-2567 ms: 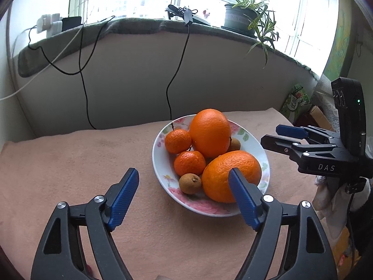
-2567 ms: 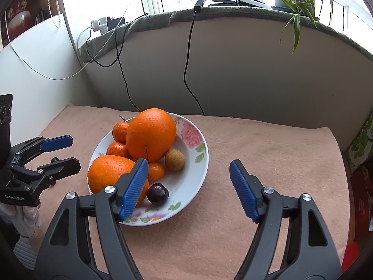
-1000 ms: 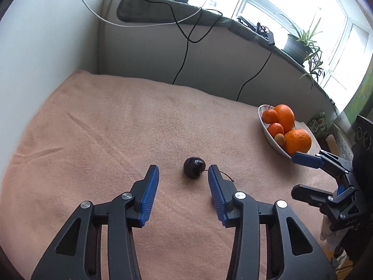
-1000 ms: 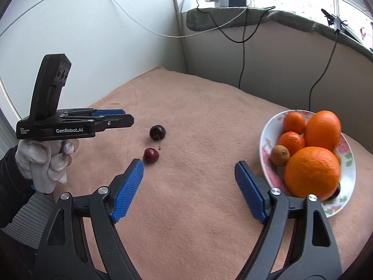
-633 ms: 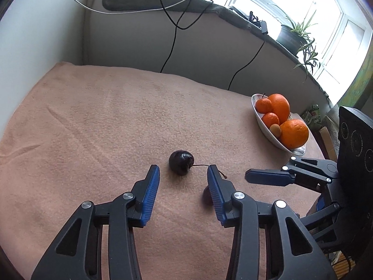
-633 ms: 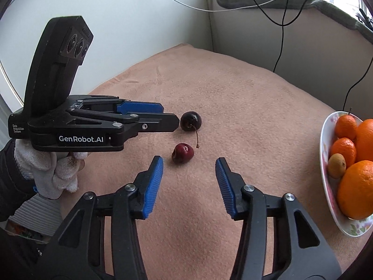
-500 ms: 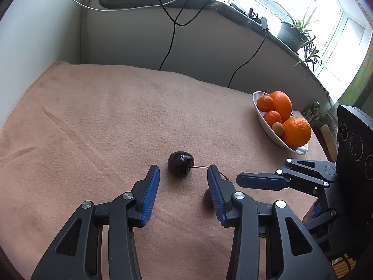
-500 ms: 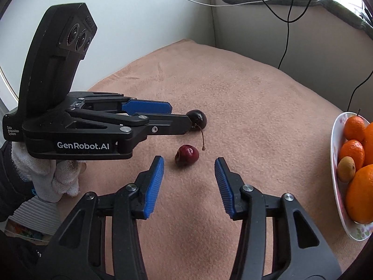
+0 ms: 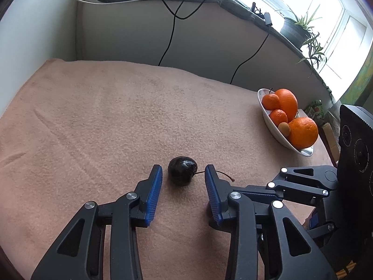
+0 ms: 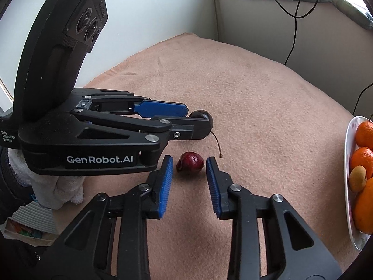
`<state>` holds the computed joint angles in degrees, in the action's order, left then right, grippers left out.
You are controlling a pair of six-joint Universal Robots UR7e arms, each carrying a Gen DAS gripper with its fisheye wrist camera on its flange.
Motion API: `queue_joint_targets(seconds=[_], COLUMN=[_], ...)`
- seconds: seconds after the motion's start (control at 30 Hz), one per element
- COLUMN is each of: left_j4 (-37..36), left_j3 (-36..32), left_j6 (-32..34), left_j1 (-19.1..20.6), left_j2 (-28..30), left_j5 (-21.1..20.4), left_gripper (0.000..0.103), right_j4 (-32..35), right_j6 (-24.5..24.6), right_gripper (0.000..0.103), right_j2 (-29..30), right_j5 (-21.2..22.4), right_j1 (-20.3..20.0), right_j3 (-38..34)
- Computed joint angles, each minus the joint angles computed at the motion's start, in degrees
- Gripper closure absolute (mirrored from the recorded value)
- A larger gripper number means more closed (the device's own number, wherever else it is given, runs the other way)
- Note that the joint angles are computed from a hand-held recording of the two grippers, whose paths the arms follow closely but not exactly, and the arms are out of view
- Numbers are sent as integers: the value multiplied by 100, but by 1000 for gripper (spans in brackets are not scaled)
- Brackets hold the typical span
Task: Organize fruits
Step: 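Close the left gripper on the dark cherry while the right gripper closes on the red cherry, then lift both cherries and carry them over the white bowl with both grippers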
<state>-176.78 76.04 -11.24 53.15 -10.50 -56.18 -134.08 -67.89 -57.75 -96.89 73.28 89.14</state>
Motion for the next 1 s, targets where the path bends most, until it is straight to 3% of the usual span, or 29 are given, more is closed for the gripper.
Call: queue_joint_targets(seconds=[0.07, 0.23, 1.0], left_j4=[76, 167, -324], left_j3=[-27, -111, -2], left_j6=[-2, -17, 6], left_j1=[9, 13, -117], left_j2=[12, 64, 8], left_j5=[-27, -19, -116], left_gripper=[68, 81, 81], right_j4=[20, 43, -12], right_j6=[-5, 10, -48], right_gripper=[74, 77, 77], right_j2=[0, 16, -321], right_j5=[1, 19, 366], right_j1=[-2, -3, -165], right_j3=[-3, -38, -30])
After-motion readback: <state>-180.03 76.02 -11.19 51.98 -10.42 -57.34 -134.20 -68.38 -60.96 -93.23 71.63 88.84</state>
